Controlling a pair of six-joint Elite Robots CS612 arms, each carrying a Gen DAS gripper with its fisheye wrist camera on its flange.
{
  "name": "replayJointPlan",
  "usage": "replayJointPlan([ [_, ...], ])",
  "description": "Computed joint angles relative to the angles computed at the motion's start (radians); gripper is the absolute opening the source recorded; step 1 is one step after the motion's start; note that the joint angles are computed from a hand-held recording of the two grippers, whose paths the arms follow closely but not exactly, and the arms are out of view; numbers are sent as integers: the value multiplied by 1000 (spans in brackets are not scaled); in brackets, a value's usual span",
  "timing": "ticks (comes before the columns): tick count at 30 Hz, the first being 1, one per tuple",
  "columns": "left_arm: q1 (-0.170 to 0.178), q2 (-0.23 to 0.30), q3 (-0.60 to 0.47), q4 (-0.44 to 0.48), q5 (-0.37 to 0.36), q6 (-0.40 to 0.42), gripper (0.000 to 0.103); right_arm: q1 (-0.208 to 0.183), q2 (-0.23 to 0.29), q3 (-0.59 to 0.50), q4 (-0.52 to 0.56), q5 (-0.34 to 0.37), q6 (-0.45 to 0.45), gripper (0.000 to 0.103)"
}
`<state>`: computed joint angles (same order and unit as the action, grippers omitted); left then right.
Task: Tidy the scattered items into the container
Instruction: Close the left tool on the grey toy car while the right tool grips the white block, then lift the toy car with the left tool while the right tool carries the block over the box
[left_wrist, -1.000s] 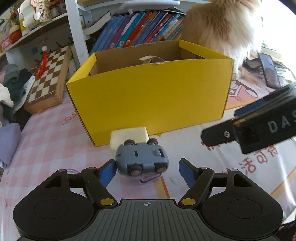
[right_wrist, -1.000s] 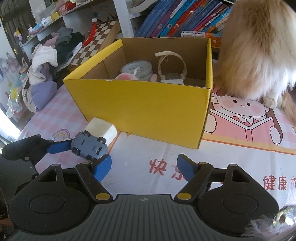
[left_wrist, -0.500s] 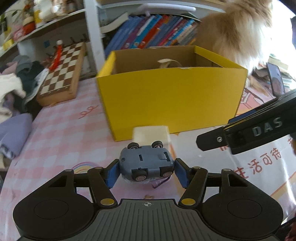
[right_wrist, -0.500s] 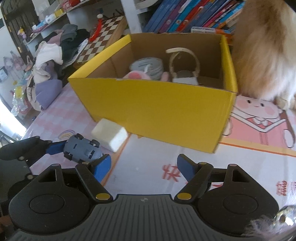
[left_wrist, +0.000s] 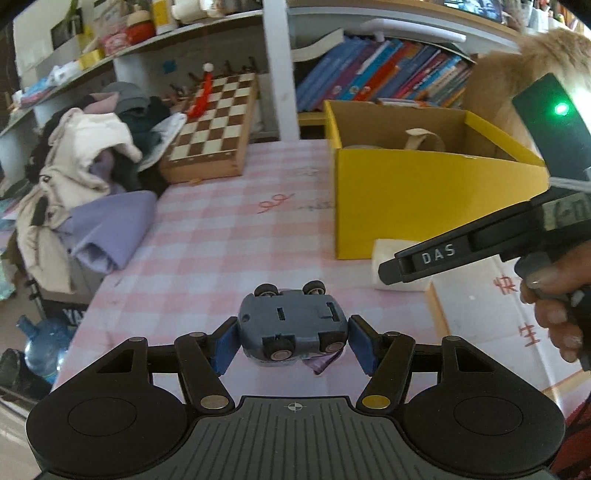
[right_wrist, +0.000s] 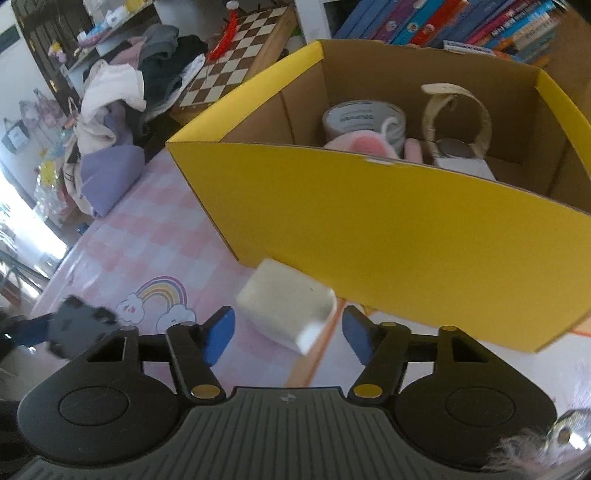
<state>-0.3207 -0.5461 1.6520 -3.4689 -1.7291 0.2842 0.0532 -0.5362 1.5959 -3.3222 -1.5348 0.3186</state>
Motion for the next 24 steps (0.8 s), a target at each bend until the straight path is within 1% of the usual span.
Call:
replayJointPlan([
  [5, 6, -1, 0, -1, 18, -5, 63, 19, 17, -35, 24, -65, -37, 61],
  [8, 9, 0, -3, 1, 14, -7, 63, 25, 22, -43, 33, -91, -56, 61],
  [11, 11, 2, -6, 1, 4, -4, 63, 30, 25, -44, 28, -109, -82, 58],
  [15, 13, 4, -6, -8, -20, 9, 63, 26, 20, -31, 12, -93, -91, 47],
  [19, 17, 4, -4, -19, -54, 20, 63, 24, 4, 2, -19, -69, -82, 43],
  [24, 25, 0, 4, -44, -114, 20, 63, 32, -25, 63, -94, -93, -79, 43],
])
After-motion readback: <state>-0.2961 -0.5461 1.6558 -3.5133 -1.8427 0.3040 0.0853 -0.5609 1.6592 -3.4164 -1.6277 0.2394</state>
